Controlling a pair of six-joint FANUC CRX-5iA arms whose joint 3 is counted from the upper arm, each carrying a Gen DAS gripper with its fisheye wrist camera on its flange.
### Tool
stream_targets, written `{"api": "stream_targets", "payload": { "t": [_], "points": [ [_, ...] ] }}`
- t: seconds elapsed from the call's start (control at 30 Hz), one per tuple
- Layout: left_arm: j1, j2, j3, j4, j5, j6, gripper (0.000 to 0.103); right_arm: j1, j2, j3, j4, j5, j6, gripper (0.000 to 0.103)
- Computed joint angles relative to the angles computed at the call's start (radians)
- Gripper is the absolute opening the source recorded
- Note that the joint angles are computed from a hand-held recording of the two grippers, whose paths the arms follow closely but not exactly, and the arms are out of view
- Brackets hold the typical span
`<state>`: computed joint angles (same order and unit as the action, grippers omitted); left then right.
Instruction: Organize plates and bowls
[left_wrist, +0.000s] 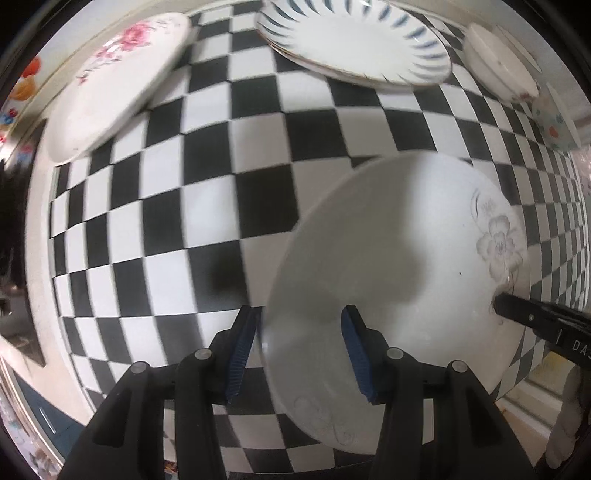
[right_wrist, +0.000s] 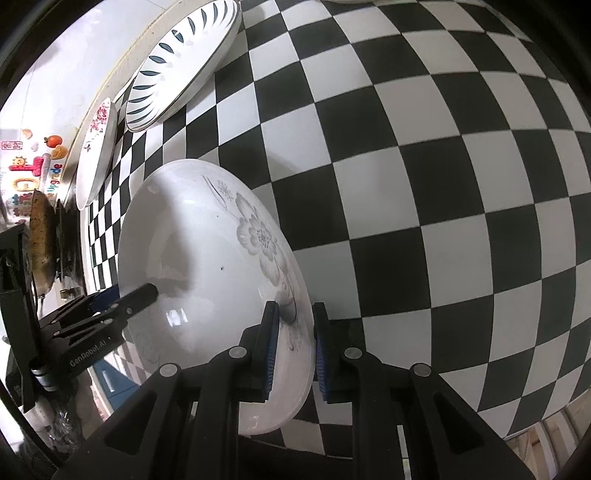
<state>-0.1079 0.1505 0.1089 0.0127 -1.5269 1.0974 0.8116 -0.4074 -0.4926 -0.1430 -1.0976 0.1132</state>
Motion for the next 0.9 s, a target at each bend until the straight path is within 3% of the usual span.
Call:
{"api": "stream_targets", "payload": {
  "t": [0.13, 0.27, 0.33, 0.4, 0.47, 0.6, 0.7, 0.9],
  "points": [
    [0.022, -0.036, 0.022, 0.010, 0.026, 0.024, 0.046, -0.004, -0.045, 0.002, -0.014, -0.024, -0.005, 0.022],
    [0.084, -0.055, 0.068, 0.070, 0.044, 0.049, 0.046, 0.026, -0.058, 0.064, 0.063, -0.104, 0.000, 0.046],
    [0.122, -0.037, 0.112, 0.110, 0.042, 0.055, 0.050, 0.001, -0.021, 0.135, 0.069, -0.138, 0.069, 0.056],
    [0.169, -0.017, 0.142, 0.143, 0.059, 0.048, 0.050, -0.031, 0.022, 0.203, 0.071, -0.137, 0.139, 0.074],
    [0.205, 0.032, 0.192, 0.156, 0.084, 0.057, 0.051, -0.070, 0.081, 0.276, 0.069, -0.097, 0.216, 0.077],
    [0.272, 0.167, 0.333, 0.175, 0.038, 0.099, 0.051, -0.133, 0.284, 0.474, 0.046, -0.074, 0.352, 0.077],
    [0.310, 0.314, 0.491, 0.211, -0.048, 0.146, 0.051, -0.177, 0.485, 0.670, 0.000, -0.111, 0.414, 0.077],
    [0.311, 0.598, 0.821, 0.216, -0.190, 0.208, 0.051, -0.232, 0.801, 0.989, -0.032, -0.181, 0.487, 0.072]
  ]
}}
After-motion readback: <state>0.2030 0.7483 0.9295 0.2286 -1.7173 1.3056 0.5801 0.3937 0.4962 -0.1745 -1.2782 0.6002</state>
